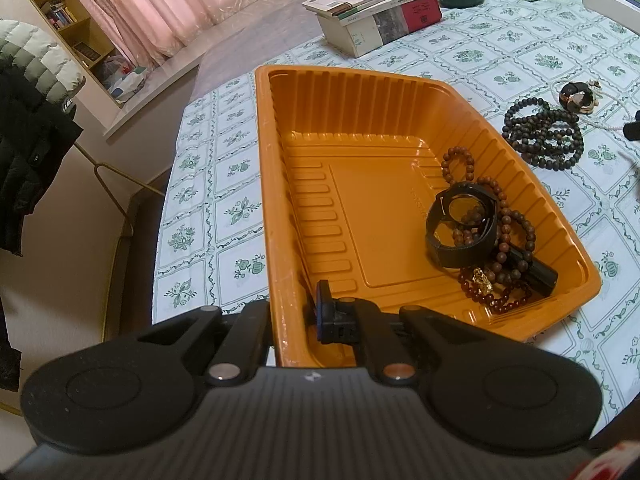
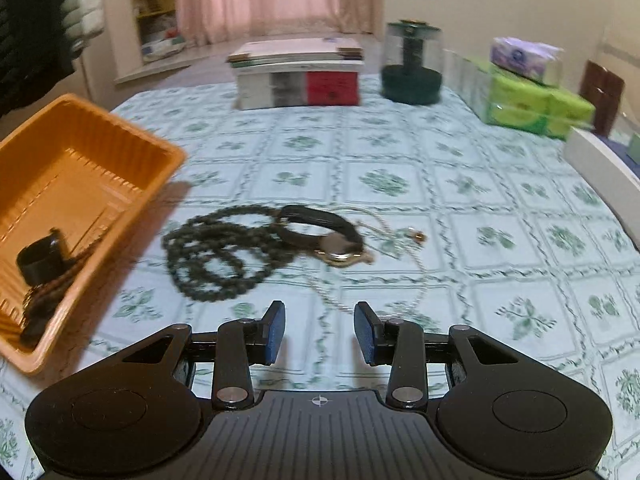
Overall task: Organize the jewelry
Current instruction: 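Grasp the black strap wristwatch by its band with the right gripper, then carry the black wristwatch into the orange tray and release it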
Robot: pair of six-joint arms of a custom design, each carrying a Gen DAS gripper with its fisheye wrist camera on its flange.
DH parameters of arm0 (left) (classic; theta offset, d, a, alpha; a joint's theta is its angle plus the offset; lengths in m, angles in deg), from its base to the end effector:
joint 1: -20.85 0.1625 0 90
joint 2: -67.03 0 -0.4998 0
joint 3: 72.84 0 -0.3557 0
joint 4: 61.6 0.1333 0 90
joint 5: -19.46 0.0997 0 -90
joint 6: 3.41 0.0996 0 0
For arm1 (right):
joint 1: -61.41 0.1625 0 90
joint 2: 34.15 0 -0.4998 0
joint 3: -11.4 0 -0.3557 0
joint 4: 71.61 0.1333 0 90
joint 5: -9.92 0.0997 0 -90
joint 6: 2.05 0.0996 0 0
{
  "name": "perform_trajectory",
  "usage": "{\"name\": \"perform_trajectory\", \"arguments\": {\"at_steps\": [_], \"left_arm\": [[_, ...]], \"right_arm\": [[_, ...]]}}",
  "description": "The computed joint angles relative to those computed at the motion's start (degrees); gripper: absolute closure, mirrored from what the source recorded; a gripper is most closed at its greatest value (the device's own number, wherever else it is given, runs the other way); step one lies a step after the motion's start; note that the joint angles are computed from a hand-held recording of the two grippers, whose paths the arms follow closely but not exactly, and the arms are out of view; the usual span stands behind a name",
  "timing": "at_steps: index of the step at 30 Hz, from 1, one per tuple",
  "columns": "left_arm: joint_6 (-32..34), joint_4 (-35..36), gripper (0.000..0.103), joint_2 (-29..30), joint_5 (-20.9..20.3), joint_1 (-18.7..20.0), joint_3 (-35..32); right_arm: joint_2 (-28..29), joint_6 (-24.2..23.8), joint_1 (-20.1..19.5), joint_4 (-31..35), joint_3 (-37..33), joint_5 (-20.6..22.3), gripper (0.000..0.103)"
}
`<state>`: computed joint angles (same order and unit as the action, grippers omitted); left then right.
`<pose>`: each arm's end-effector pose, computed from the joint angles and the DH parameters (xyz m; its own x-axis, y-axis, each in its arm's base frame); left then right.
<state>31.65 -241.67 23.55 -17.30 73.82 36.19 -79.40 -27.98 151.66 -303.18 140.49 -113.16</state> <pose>-0.2065 -0.6275 0.1698 -0.2402 0.4950 -0.8350 0.8380 0.5400 0.0790 0.0812 -0.5135 0.2035 -0.7543 0.1783 0.6318 -0.3694 0.6804 -0.6330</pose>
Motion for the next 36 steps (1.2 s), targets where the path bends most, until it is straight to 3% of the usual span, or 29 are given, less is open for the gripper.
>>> {"name": "perform_trajectory", "arguments": {"at_steps": [8,18,24,27,31,36], "left_arm": [[0.03,0.02,0.099,-0.02,0.31,-0.1,0.07],[-0.29,0.54,0.099,0.03,0.53,-0.02,-0.24],[-0.53,0.89,0.098,0.05,0.59,-0.02,-0.4],[-0.58,0.89,0.098,0.06,0.57,-0.02,-0.4],[-0.64,0.93,0.098,0.06,0.58,-0.03,-0.36],[-0.53,0.78,0.098,0.04,0.55,-0.03,-0.32]], "right_arm": [[-1.58,-2.6,-1.89,4.41,-2.83,1.42,0.064],[2.28,-21.13,-2.41,5.5,-10.16,0.17,0.064],[5.46,-31.1,-2.64,0.63,-12.75,0.81,0.065],[5.84,-32.59,-2.57,0.52,-13.33,0.94,0.086],[6.08,-33.23,-2.2,-1.22,-13.13,0.67,0.095],[4.9,-31.77,-0.91,-1.55,-12.05,1.35,0.097]]}}
